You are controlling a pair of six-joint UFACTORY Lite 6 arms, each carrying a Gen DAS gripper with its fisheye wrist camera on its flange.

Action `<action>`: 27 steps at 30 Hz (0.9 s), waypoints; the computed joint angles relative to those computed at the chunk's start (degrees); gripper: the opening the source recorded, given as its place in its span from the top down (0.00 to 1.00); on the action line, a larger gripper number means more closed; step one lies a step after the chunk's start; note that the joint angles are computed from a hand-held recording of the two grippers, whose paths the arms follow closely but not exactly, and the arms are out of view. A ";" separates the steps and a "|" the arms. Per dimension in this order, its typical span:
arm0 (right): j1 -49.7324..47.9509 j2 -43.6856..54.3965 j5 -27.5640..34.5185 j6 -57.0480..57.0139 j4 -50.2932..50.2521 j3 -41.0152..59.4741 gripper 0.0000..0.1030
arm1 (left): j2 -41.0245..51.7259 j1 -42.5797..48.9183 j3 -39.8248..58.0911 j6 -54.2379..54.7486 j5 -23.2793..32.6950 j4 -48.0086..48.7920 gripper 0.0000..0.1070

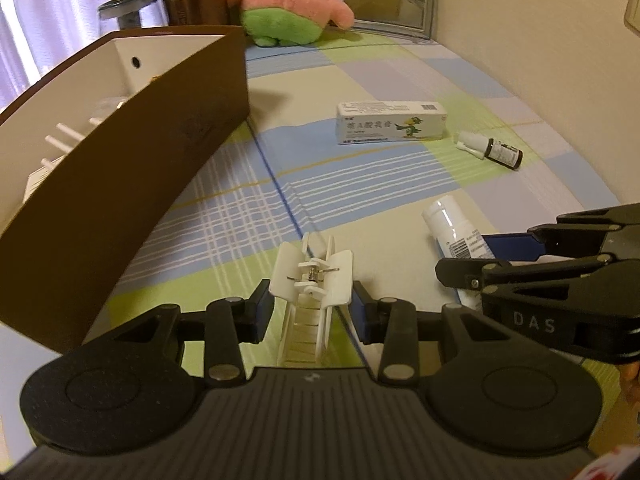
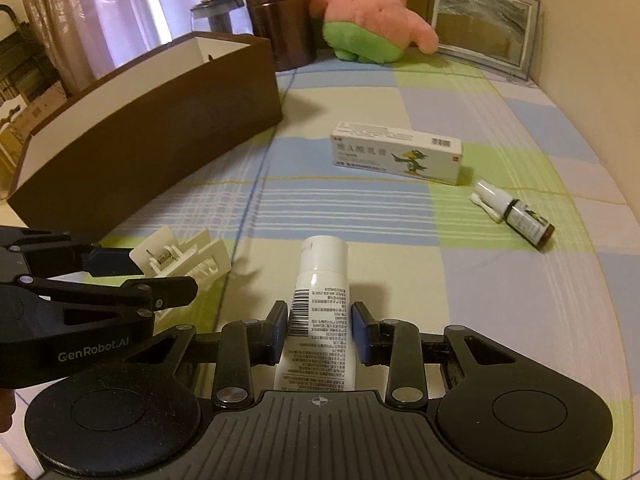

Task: Organize rigid objects
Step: 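Lift the white clips with the left tool while the right tool lifts the white tube, then carry the clips with the left tool while the right tool carries the tube over the brown box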

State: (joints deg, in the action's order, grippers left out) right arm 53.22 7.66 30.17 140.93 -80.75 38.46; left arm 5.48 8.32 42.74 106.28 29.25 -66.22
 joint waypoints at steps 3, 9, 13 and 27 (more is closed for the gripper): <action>0.10 -0.12 -0.02 -0.98 0.03 0.93 0.70 | -0.95 1.92 0.22 -0.67 1.33 0.95 0.67; -0.19 -0.19 -0.38 -4.37 0.58 3.57 0.70 | -2.79 4.66 1.31 -2.52 3.89 2.06 0.67; -0.82 -0.11 -1.08 -7.42 0.74 5.76 0.70 | -3.87 6.43 2.52 -4.02 5.93 2.72 0.67; -5.55 5.79 -7.20 -24.03 4.65 22.20 0.70 | -2.28 14.21 13.51 -10.99 11.72 5.10 0.67</action>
